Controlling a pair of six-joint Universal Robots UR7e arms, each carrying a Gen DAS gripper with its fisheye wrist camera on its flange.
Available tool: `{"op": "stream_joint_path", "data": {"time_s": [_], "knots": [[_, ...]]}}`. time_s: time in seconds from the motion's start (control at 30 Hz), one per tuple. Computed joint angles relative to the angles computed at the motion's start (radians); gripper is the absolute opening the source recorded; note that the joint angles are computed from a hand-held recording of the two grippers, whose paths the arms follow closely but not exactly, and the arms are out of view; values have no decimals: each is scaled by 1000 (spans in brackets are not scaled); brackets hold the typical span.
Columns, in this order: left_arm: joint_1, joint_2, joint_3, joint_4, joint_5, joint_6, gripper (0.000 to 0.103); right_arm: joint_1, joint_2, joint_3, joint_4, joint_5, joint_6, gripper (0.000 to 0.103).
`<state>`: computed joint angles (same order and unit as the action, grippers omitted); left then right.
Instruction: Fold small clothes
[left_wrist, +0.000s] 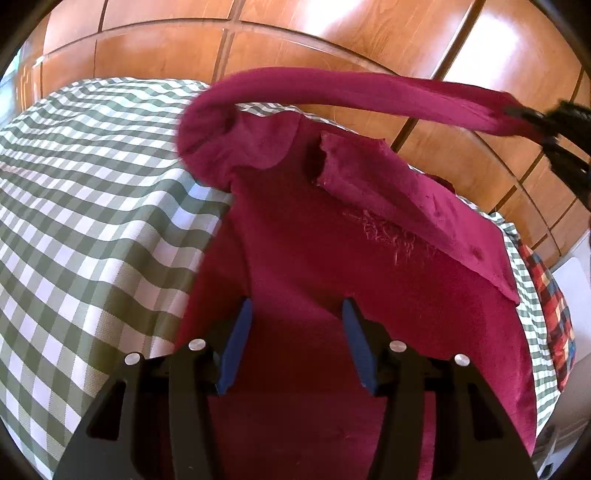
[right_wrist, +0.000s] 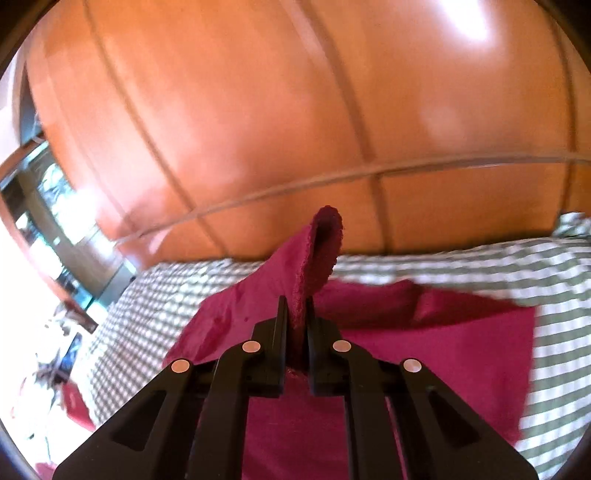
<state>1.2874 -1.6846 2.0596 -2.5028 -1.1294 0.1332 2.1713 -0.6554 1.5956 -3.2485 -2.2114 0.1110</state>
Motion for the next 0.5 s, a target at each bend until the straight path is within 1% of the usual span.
{"op": "stream_joint_path", "data": {"time_s": [0.03,0.1,0.17,0.23,0.3,0.37,0.5], "knots": [[0,0,0,0,0,0,51,-7,-21,28,-10,-15,6,7],[0,-1,0,1,0,-1,51,-33,-75,113,-28,-64,51,7],[1,-1,1,1,1,0,51,-69,-119,193,-46,-78,119,7],[-2,3,-1,4,8,1,51,-109,-154,267,-39,-106,190,7],[-7,3,1,7,19,4,52,-153,-183,325,-28,-84,254,7],[-12,3,1,11,28,3,52,-182,-192,365,-32,-71,287,7],[-22,-7,-16,54,30,-23,53,-209,-178,388,-60,-45,308,7]]}}
